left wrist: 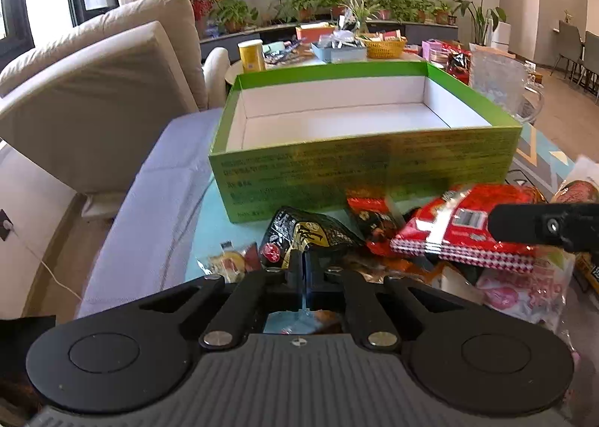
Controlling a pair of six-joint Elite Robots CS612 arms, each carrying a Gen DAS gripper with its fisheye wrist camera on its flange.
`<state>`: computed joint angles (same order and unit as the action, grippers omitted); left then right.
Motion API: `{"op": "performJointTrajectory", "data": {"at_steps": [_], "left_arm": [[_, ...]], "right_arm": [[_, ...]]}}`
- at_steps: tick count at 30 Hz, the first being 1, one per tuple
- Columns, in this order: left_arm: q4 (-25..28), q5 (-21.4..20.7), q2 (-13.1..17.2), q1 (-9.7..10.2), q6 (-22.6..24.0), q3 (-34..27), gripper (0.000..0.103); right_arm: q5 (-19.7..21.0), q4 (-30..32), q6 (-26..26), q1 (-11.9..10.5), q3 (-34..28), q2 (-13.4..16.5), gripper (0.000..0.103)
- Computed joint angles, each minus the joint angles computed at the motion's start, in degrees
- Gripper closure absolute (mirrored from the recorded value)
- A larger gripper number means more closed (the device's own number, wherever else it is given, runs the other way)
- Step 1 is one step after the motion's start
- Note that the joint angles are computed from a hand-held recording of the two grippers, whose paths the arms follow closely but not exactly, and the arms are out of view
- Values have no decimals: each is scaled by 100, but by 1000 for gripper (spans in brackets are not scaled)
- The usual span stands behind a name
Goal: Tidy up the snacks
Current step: 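Grasp the red snack bag with the right tool while the left tool lifts its packet, then carry both held packets over the green box with both tools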
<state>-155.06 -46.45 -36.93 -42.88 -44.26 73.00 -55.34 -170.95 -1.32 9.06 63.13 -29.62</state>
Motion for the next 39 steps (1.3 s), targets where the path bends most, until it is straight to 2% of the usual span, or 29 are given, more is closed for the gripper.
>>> {"op": "performJointTrajectory", "data": {"at_steps": [3,7,10,15,16,18,27,35,39], "left_arm": [[-42,-14,1,17,0,8,102],[-1,-62,3,38,-47,3,102],[22,-137,2,53,-108,-2,102],[-47,-106,6,51,-69,12,102],[-95,-76,6,48,-34,26,102],[-193,5,-6,25,-6,70,102],[-704,307,-143,-73,-120,302,103],[-1161,374,-190,-146,84,378,103],[-1133,374,-190,-159,73,375,103]], "right_arm": [[61,88,72,26,-183,79,49],[-83,296,419,88,-491,215,49],[-110,730,716,98,-695,274,49],[-54,1129,574,70,-759,261,50],[149,1084,618,29,-734,257,51],[467,899,751,-40,-642,223,69],[883,-181,631,-102,-97,-56,86],[898,-854,552,-104,88,-141,92],[566,-1455,145,-53,263,-199,94]]}}
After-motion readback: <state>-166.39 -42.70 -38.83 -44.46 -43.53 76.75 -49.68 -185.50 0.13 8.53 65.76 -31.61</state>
